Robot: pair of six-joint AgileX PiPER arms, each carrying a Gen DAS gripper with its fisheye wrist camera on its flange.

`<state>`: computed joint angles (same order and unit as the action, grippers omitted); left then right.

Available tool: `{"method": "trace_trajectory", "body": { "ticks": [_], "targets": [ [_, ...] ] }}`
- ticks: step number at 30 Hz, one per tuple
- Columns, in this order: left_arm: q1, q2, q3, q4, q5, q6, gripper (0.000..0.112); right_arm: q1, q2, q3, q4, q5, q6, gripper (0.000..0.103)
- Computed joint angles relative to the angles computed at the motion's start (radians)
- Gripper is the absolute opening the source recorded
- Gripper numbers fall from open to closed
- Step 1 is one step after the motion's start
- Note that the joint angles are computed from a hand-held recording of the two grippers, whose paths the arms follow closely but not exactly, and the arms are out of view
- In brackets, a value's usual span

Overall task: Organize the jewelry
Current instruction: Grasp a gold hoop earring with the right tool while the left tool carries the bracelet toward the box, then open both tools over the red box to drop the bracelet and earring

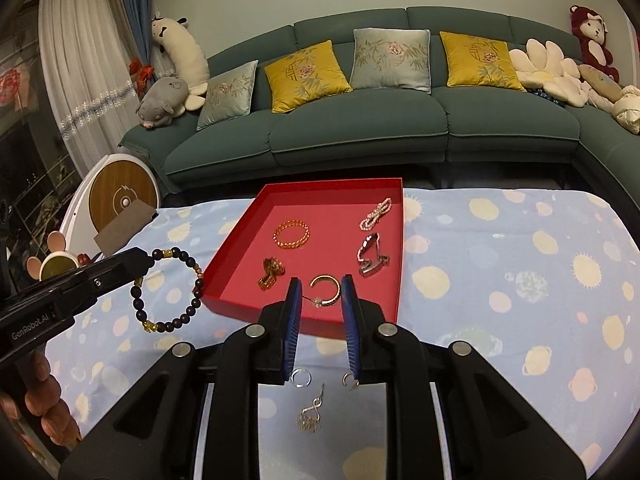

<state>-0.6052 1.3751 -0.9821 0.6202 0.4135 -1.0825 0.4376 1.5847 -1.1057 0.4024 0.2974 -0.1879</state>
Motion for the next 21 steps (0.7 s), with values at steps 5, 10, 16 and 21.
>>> {"method": "trace_trajectory", "body": {
  "ticks": [5,10,16,21],
  "targets": [
    [0.102,0.137,-0.076,-0.296,-0.105,0.285,0.005,-0.014,0.136,-0.11,0.022,0.013,-0.012,0.019],
    [0.128,0.273,-0.141,-0.361,-0.124,0.358,0.005,-0.008,0.243,-0.166,0.003,0.004,0.008,0.019],
    [0.134,0.369,-0.174,-0.328,-0.134,0.316,0.008,-0.008,0.321,-0.198,0.011,-0.008,-0.002,0.021],
    [0.147,0.368,-0.154,-0.276,-0.137,0.219,0.02,-0.004,0.319,-0.177,-0.01,-0.053,0.024,0.031]
  ]
}}
